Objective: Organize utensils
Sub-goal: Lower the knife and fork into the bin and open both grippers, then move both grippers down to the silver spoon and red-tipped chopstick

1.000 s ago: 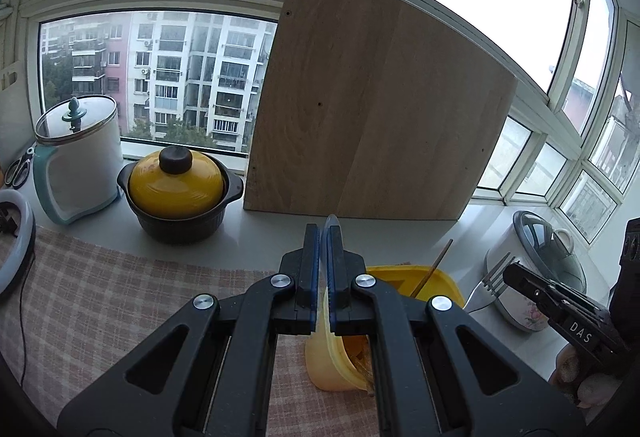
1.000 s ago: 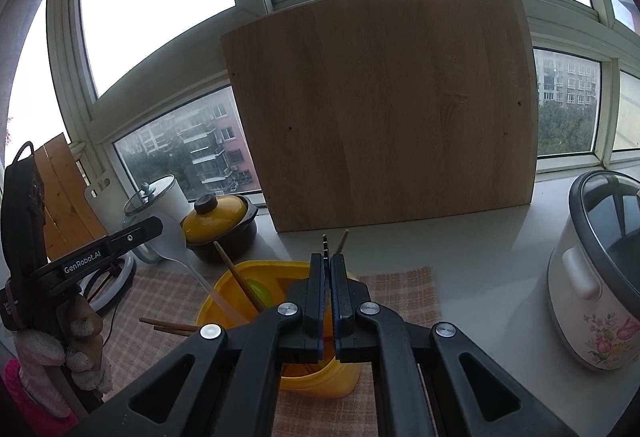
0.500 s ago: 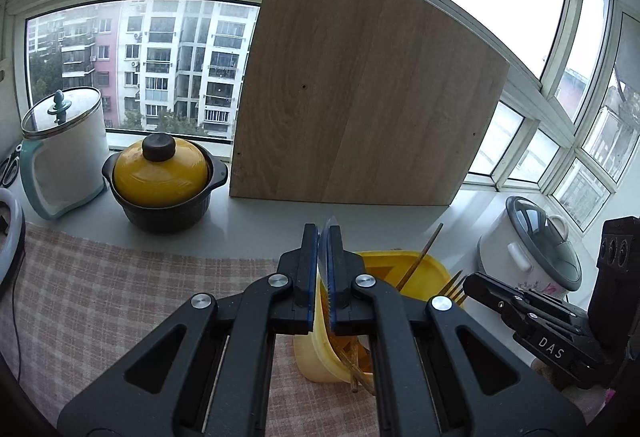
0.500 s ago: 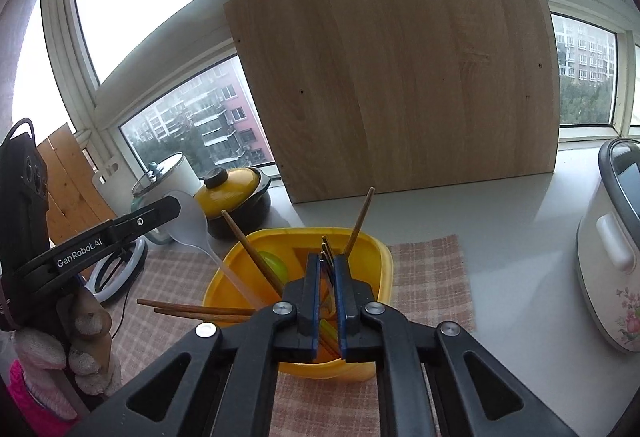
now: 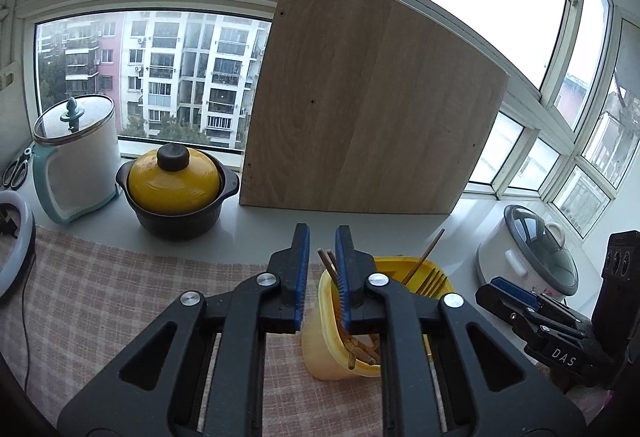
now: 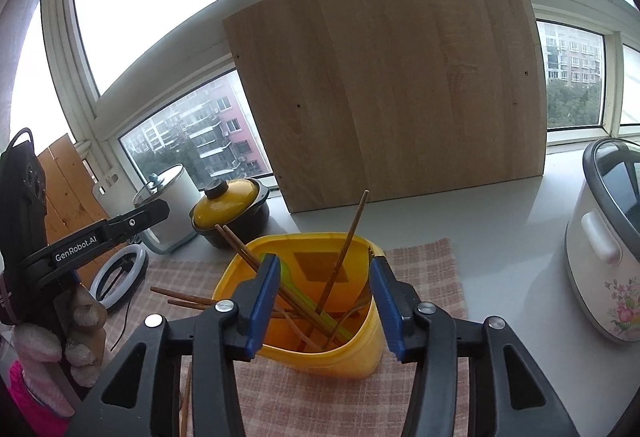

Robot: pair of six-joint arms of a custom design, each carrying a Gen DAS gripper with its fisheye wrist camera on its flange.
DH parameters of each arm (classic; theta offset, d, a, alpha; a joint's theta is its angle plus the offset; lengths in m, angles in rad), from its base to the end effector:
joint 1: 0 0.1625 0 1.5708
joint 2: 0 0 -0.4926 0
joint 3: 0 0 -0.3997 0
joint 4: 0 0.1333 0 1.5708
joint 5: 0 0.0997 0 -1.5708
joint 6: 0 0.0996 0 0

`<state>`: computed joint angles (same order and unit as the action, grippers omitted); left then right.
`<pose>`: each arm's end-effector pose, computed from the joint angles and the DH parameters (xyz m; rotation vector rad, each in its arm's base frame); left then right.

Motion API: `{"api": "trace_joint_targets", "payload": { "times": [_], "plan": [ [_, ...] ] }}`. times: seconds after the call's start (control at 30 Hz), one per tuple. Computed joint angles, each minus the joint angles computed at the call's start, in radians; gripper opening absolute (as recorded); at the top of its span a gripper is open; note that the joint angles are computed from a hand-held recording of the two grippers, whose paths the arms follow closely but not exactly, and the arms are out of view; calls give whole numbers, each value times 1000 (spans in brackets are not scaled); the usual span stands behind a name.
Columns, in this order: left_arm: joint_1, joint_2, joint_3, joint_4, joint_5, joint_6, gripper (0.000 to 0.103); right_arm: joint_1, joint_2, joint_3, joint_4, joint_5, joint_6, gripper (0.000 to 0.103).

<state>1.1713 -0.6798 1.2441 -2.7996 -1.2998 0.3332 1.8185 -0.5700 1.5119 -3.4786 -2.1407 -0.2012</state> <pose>-0.1865 -0.8531 0.2443 0.8617 2.6061 -0.9579 0.2673 -0.7323 0.1394 0.1695 -2.3491 1.2362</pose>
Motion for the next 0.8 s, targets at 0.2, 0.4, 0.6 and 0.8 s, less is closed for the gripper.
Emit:
{"api": "trace_joint_targets", "payload": {
  "times": [0.2,0.4,0.6,0.8],
  "plan": [
    [2,-22,19,-9,-4,6,18,8,-5,24,-29,-11,13,64],
    [1,-58,62,-37,-4,26,32,22,-10,54,-54,-23,34,79],
    [0,-100,119,-81,2,47,40,40,-7,77,-78,-46,35,91],
    [1,-143,183,-133,12,77,61,60,0,89,-101,-74,5,101]
  ]
}}
